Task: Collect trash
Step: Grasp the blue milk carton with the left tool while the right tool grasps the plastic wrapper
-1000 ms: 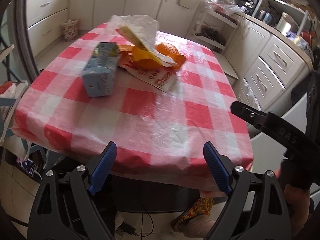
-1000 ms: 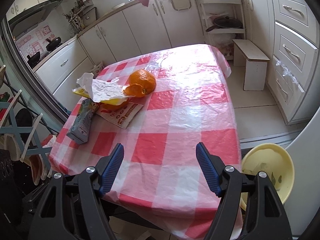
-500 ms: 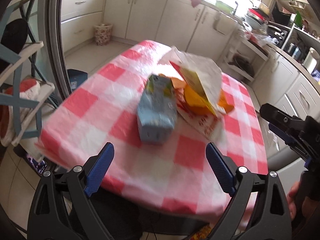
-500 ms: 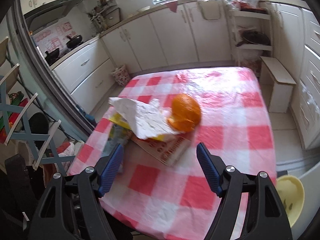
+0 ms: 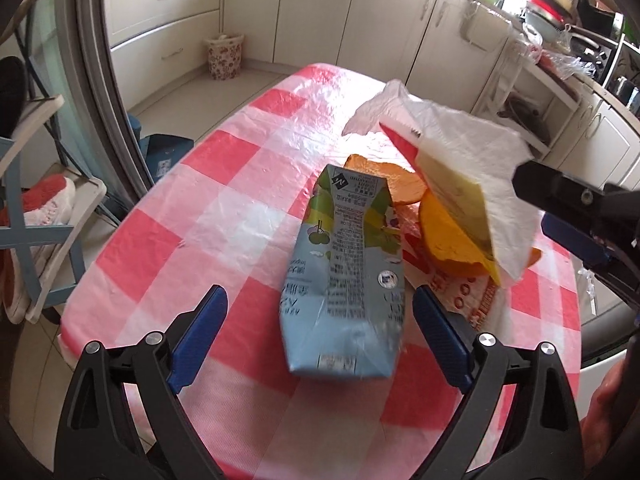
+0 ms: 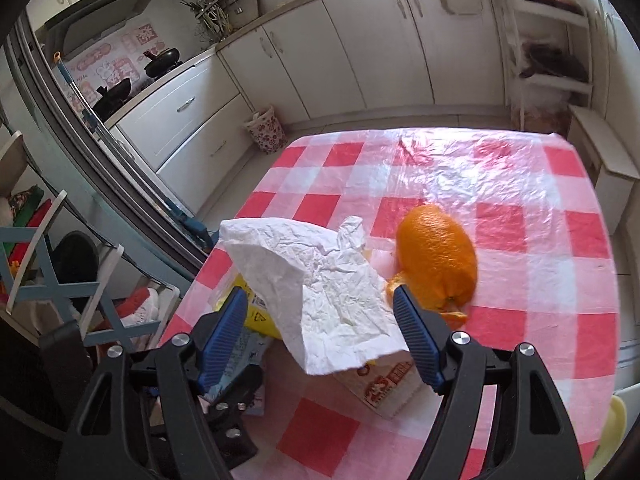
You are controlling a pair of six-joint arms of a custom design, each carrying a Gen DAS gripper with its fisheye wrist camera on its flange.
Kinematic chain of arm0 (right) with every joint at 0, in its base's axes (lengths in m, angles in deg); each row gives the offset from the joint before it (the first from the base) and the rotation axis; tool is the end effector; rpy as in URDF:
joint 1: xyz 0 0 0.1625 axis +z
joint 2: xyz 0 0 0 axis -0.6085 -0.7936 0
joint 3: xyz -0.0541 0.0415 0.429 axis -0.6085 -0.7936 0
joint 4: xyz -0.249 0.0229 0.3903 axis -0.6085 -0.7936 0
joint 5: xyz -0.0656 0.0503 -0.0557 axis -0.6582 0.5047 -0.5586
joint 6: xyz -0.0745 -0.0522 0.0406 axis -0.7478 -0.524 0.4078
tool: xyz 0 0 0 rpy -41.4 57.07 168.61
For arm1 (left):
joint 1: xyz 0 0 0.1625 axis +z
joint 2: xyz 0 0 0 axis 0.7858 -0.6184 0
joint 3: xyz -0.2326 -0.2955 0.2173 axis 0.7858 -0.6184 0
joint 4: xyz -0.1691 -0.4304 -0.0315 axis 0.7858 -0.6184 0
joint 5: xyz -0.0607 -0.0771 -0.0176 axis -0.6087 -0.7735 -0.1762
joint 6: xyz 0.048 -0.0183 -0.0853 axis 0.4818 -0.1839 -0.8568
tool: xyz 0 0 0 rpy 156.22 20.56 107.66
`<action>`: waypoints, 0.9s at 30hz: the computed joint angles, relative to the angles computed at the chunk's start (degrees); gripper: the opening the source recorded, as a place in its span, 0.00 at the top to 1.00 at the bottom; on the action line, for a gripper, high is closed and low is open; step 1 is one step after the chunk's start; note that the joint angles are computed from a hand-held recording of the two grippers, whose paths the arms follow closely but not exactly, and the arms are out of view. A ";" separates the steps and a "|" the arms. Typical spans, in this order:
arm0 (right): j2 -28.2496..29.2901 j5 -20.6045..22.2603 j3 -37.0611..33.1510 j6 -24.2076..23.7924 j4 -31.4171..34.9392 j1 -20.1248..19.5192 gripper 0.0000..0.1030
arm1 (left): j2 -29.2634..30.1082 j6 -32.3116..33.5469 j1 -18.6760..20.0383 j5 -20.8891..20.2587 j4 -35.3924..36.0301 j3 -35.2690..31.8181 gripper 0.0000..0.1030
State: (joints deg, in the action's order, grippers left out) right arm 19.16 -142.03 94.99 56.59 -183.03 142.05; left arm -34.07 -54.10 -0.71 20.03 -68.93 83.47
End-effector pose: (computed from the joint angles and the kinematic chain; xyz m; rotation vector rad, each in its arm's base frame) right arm 0.2453 -0.5657 0.1743 0.2729 -2.6643 0.8851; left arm -0.1910 -0.5693 0.1489 0.1578 2.3871 -0.7645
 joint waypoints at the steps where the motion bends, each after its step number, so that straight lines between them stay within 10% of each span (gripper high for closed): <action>1: 0.67 0.65 -0.39 -0.48 -0.52 -0.03 0.33 | 0.50 -0.13 0.42 -0.29 0.28 -0.55 0.13; 6: 1.82 3.38 -2.09 -1.34 2.02 -0.02 0.94 | 1.94 0.67 1.84 -1.85 -0.15 -2.07 0.25; 8: 1.41 4.00 -1.49 -2.38 0.61 0.25 0.97 | 2.00 1.32 2.36 -2.79 -0.10 -2.39 0.44; 27: -17.99 12.31 11.38 -4.65 -10.62 0.19 0.97 | -8.93 1.45 -2.61 -5.04 -4.32 8.72 0.45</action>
